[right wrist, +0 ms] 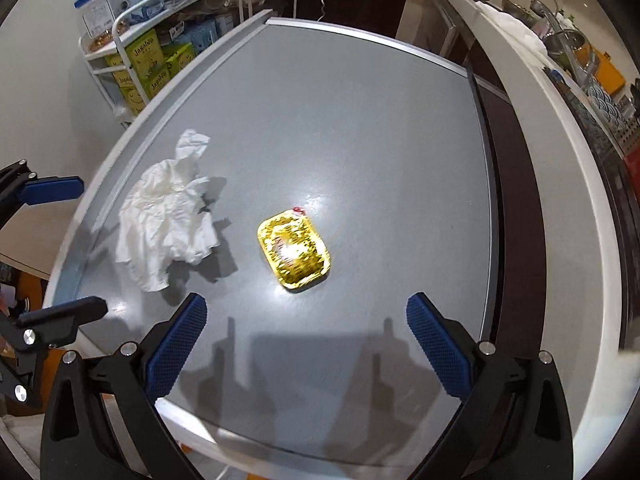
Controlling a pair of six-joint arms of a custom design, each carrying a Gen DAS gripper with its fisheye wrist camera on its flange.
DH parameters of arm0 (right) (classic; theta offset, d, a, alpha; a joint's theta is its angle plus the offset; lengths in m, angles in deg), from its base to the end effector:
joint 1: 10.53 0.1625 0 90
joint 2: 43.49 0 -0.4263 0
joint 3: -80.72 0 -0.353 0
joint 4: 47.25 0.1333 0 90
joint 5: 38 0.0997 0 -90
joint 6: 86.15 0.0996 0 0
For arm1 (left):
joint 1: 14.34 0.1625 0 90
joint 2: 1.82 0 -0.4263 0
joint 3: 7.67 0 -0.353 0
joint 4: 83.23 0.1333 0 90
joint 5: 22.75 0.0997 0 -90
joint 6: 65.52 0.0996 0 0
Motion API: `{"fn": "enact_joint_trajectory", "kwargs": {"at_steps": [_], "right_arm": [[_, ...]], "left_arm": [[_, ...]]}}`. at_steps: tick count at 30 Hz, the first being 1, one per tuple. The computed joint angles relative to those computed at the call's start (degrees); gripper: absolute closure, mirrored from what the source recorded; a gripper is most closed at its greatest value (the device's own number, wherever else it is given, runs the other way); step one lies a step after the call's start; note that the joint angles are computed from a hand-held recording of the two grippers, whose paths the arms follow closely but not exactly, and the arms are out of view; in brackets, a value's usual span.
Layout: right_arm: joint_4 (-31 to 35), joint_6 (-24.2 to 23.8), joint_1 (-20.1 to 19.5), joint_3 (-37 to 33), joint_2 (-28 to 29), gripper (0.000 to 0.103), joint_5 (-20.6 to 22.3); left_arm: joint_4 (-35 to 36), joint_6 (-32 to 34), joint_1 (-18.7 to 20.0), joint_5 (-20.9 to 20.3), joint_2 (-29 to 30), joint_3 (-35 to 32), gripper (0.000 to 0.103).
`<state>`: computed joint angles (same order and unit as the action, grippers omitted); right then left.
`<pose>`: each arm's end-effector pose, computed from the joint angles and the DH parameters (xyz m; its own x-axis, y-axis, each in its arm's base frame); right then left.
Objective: Collect trash
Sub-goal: 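Move both tools back toward the tissue and foil packet on the counter, then grasp the white tissue with the left tool while the right tool grasps the gold foil packet, then lift the tissue with the left tool while the right tool lifts the foil packet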
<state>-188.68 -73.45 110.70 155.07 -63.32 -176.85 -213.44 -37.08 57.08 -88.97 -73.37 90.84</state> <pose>0.4138 -0.5700 -0.0512 -0.6422 -0.1790 0.7453 -0.3860 0.9156 -0.1127 -0.0164 -0.5932 0.3410 -0.6409 0.6188 -0.4543 0.6998 0.7142 -0.0146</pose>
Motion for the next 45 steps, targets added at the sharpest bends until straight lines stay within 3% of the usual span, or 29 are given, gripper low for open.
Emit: {"fn": "enact_joint_trajectory", "kwargs": {"at_steps": [10, 13, 24, 27, 29, 30, 31, 33, 35, 45], "right_arm": [[1.04, -2.98, -1.85, -2.19, 0.99, 0.005, 2.01], [1.83, -3.32, -2.27, -2.80, 1.21, 0.005, 2.38], [1.86, -10.40, -3.38, -5.72, 3.01, 0.006, 6.70], [2.26, -12.81, -3.56, -7.37, 3.98, 0.011, 8.08], [3.71, -12.93, -3.69, -8.38, 4.49, 0.023, 7.90], [4.80, -12.82, -3.82, -9.05, 4.77, 0.032, 8.02], [4.90, -13.25, -3.79, -9.33, 5.00, 0.034, 7.68], [4.65, -13.76, -3.84, -9.48, 4.86, 0.050, 8.46], [5.34, -13.06, -3.96, -9.77, 4.68, 0.060, 8.83], [4.29, -12.25, -3.45, -6.78, 3.26, 0.067, 8.60]], "left_arm": [[-6.57, 1.86, 0.34, 0.62, 3.83, 0.10, 0.005], [-4.91, 2.31, 0.66, 1.28, 5.01, -1.10, 0.041], [-3.96, 4.00, 1.78, 0.00, 5.53, -3.89, 0.054], [-2.59, 4.49, 2.23, -0.62, 6.40, -6.09, 0.054], [-1.41, 4.49, 2.43, -1.27, 6.77, -7.16, 0.053], [0.52, 3.83, 2.68, -1.99, 7.18, -8.39, 0.046], [0.84, 3.24, 2.73, -1.87, 7.35, -8.79, 0.042], [0.29, 3.22, 2.75, -1.89, 7.13, -8.68, 0.023], [-0.63, 3.19, 2.55, -1.29, 6.71, -8.06, 0.017], [-0.67, 1.54, 2.25, 1.50, 6.36, -7.03, 0.015]]}}
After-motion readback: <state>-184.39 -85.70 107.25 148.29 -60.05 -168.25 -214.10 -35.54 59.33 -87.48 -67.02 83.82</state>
